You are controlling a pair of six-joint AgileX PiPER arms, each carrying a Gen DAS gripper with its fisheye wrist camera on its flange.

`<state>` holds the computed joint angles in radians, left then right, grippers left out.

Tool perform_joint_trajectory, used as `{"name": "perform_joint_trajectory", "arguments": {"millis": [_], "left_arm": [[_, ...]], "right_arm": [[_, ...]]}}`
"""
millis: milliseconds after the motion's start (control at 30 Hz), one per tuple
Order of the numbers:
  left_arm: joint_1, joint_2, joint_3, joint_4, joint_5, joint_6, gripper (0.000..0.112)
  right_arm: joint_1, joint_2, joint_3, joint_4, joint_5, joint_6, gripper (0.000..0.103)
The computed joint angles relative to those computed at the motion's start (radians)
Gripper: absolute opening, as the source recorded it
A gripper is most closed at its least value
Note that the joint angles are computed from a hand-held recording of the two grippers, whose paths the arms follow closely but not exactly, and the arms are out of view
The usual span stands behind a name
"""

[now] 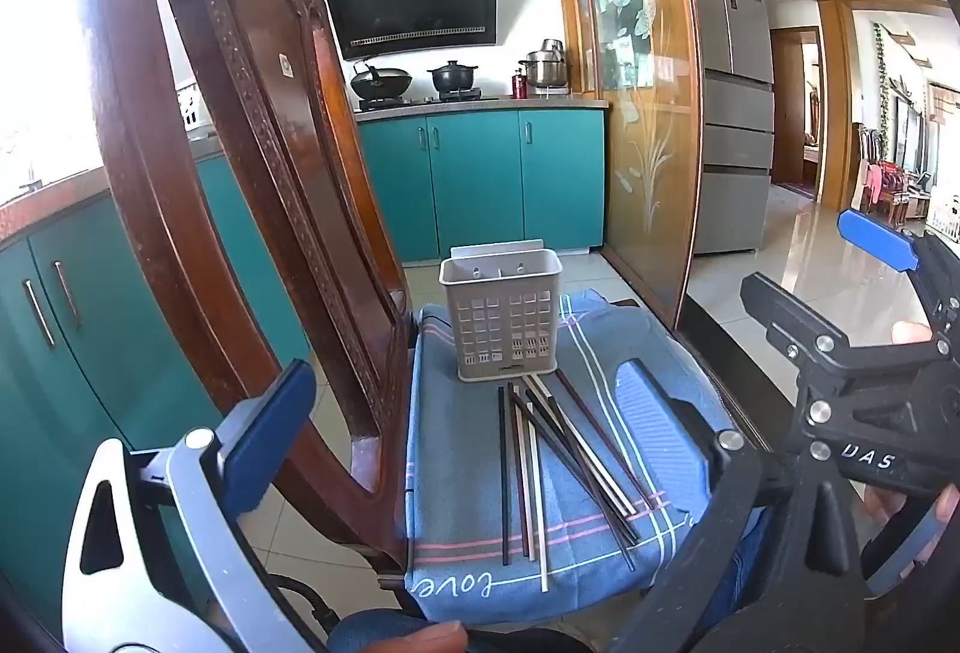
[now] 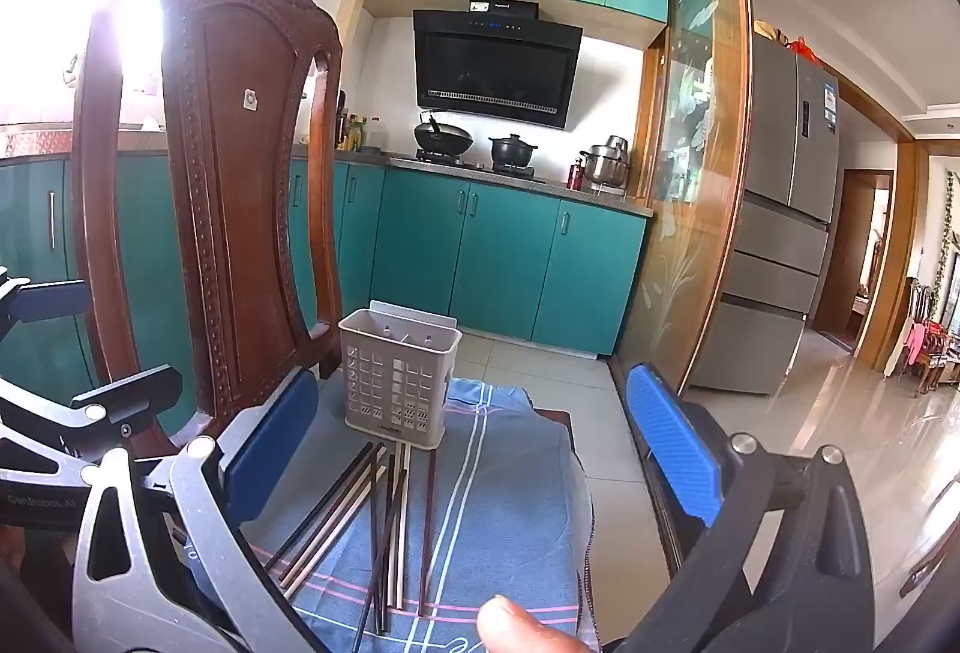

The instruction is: Organize utensils

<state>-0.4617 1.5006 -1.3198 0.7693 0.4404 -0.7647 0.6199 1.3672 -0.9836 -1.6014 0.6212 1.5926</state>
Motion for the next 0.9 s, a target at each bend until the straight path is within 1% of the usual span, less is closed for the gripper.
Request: {"name": "perform_joint_trajectory", "arguments": {"millis": [800, 900], "left_arm": [[0.008, -0.006, 0.004, -0.027, -0.001, 0.029, 0.1], [0.004, 0.001, -0.01, -0.034, 0.01, 0.035, 0.1]], "right_arm": [[-0.003, -0.005, 0.008, -0.014, -0.004, 0.013, 0.101], [-0.002, -0.005, 0.009, -0.016, -0.004, 0.015, 0.1]]}}
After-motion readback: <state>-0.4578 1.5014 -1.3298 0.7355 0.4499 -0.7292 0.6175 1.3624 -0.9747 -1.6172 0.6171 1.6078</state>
